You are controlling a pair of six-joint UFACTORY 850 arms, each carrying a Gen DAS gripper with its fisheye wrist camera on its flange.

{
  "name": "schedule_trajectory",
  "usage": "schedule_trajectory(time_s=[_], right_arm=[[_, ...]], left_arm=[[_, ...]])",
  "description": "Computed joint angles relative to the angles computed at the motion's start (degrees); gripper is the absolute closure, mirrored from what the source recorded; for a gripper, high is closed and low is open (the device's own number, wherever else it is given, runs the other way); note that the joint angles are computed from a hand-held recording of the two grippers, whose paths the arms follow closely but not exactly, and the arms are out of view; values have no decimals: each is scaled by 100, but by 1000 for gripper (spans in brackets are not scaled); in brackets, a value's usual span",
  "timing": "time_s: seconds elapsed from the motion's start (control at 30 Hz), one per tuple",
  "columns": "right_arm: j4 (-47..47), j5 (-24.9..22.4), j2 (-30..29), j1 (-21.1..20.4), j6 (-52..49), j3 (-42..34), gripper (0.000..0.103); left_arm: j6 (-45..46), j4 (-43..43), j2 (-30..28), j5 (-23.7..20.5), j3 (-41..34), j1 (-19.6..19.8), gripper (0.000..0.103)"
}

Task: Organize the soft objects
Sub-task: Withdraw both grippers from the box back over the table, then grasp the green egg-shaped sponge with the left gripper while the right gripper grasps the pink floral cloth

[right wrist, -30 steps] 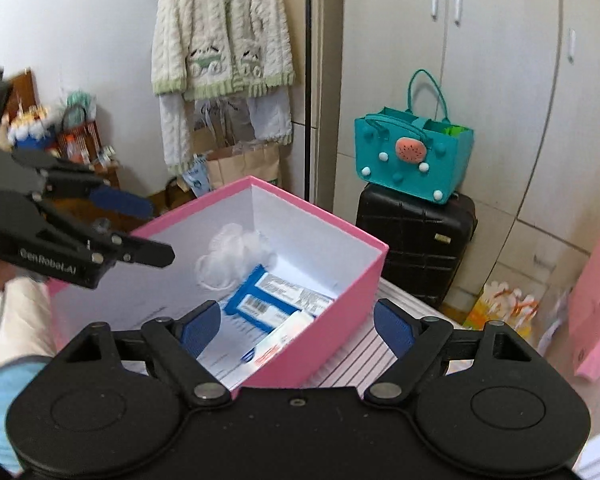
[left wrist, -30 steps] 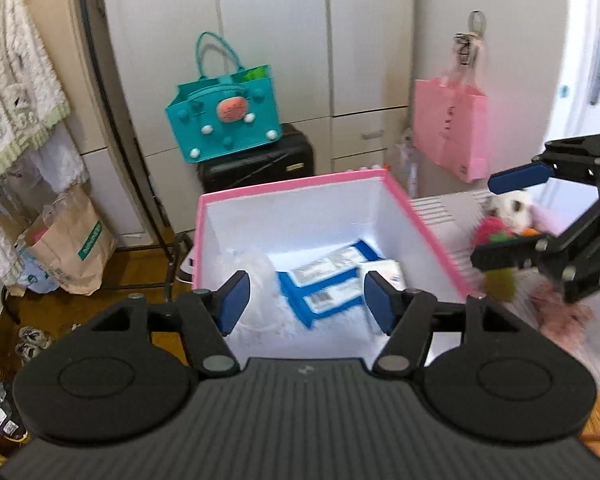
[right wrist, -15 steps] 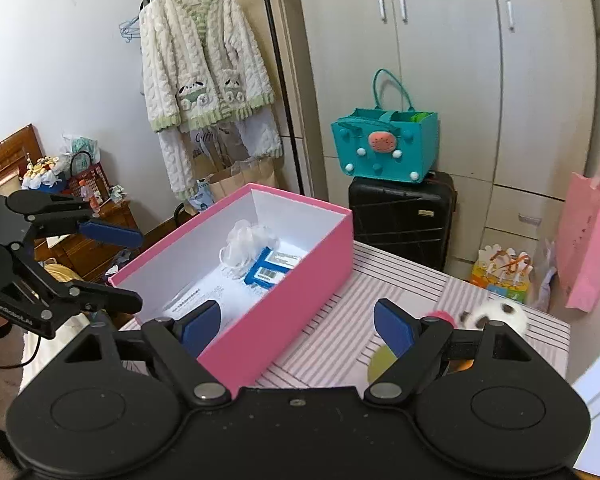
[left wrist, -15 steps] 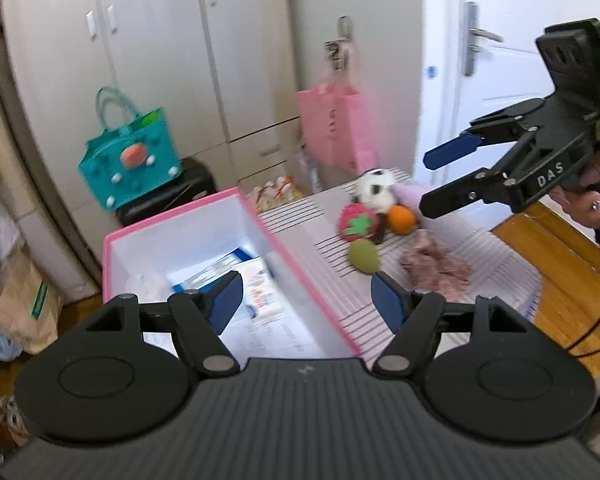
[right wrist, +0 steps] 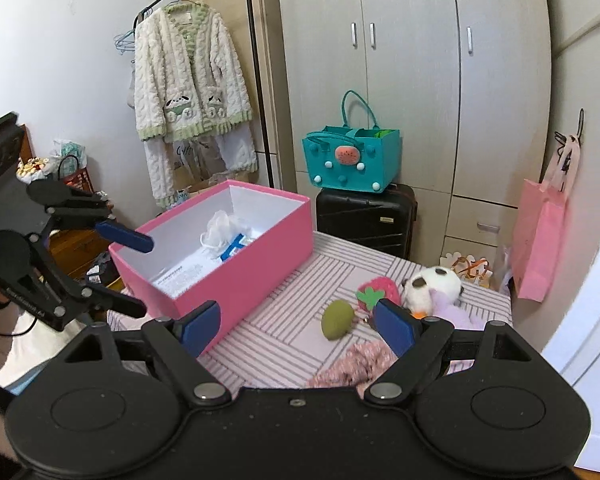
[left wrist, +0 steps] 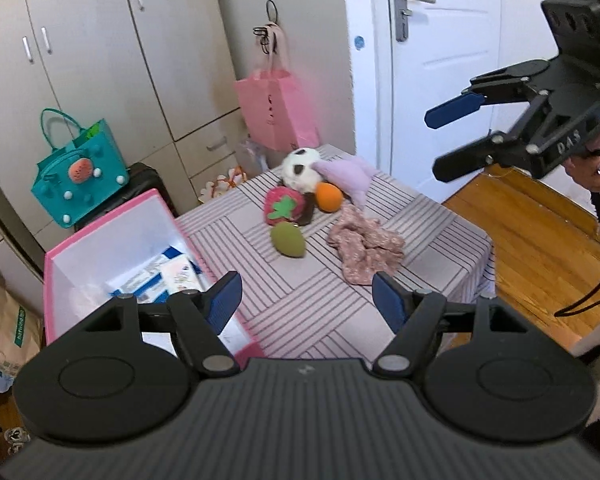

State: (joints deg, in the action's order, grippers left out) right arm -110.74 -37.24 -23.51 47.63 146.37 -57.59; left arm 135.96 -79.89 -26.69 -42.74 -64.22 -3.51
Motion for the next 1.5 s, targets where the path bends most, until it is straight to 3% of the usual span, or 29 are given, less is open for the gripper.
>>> schedule_trajectory(time_s=[0.5,0.77,1.07,1.13,1.23,1.3,1.5], right_arm=[[-524,-82,-226,292,722,487,15],[-622,37,-380,87,709,546,15],[-1241,-757,-1019,-123,1438,477,15],[-1066,-885,-1214,-140,1098,346,15],[-71,-1199,-1577,-94,-286,-87,15],[-95,-1225,-1639,-148,-554,-175,15],[-1562,-733,-1555,-514,1191,-37,14]], left_arm=[[-116,72,-223,154,157,-389,32],[761,-1661,-423,372,130,-639,32],[1446,-2937,-789,67,-34,-831,32],[1843,-3391,-832,0,13,-903,32],[2113,-3681,-952,-16,-30,-1008,34],[2063,-3728,-1073,61,-142,-1077,34],[1854,-3979,-1460,345,-522,-1257,36]])
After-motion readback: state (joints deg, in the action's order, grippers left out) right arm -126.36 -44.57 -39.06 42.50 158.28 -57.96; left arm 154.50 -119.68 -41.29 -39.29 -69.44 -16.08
